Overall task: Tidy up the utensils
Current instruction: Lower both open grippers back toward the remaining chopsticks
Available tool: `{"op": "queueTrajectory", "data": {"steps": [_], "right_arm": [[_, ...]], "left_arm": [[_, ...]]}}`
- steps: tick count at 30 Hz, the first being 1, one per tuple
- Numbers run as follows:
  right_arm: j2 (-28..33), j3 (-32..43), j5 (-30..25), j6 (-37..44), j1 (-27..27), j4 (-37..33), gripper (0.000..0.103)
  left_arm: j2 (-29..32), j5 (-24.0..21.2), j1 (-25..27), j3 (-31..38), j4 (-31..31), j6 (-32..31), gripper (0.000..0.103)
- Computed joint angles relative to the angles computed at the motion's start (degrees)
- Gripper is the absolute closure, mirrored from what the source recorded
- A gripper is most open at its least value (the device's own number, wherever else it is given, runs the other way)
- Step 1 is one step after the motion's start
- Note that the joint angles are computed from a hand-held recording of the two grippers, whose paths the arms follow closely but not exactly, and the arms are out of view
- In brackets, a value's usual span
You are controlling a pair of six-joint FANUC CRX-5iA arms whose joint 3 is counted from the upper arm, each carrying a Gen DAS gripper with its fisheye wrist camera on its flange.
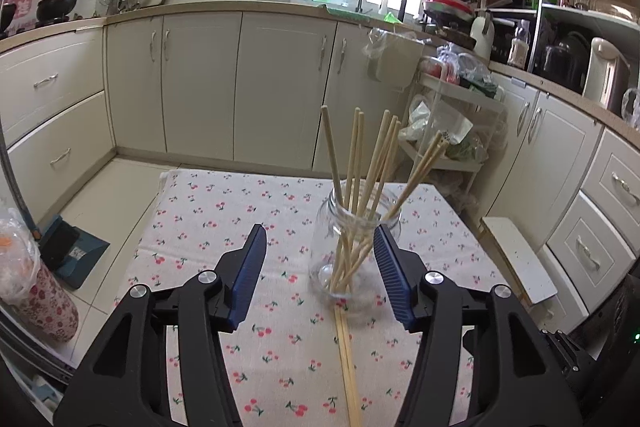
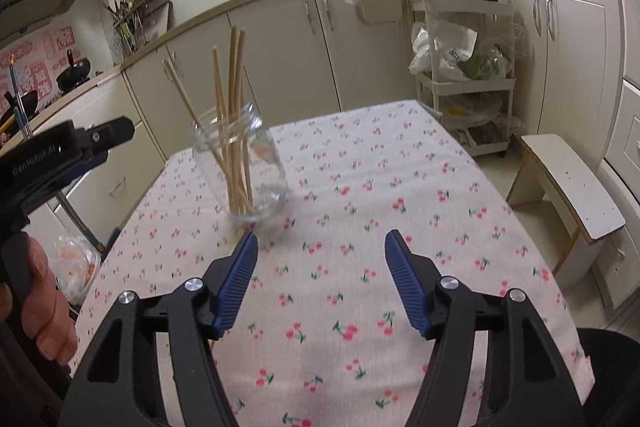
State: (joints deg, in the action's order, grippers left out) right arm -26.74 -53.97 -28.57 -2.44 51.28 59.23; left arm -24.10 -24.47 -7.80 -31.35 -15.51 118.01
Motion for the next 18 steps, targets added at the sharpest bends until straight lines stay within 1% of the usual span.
{"op": "queueTrajectory", "data": {"steps": [4,10,13,16,18], "right_arm": [[0.15,0.64,-2.83,3.32,3.68,-5.22,0.036],[0.83,2.07,-5.23,7.43,7.39,-10.08,0.034],[2.53,3.63,-6.32,10.61,9.05,-12.5,0.032],[5.39,6.15,-7.6,15.03,10.49,-16.14,0.032],[6.89,7.36,-8.1,16.92,11.18,-17.4,0.032]], "left_arm": [[-0.59,-4.16,-2.28,1.44,-4.21,3.67,0.044],[-2.11,-7.65,-3.25,1.92,-5.32,3.85,0.038],[-2.92,-8.96,-3.07,1.54,-4.92,2.93,0.035],[-4.14,-10.11,-1.4,0.07,-2.44,0.9,0.032],[-5.43,-10.58,1.09,-1.99,0.85,-1.35,0.032]]}}
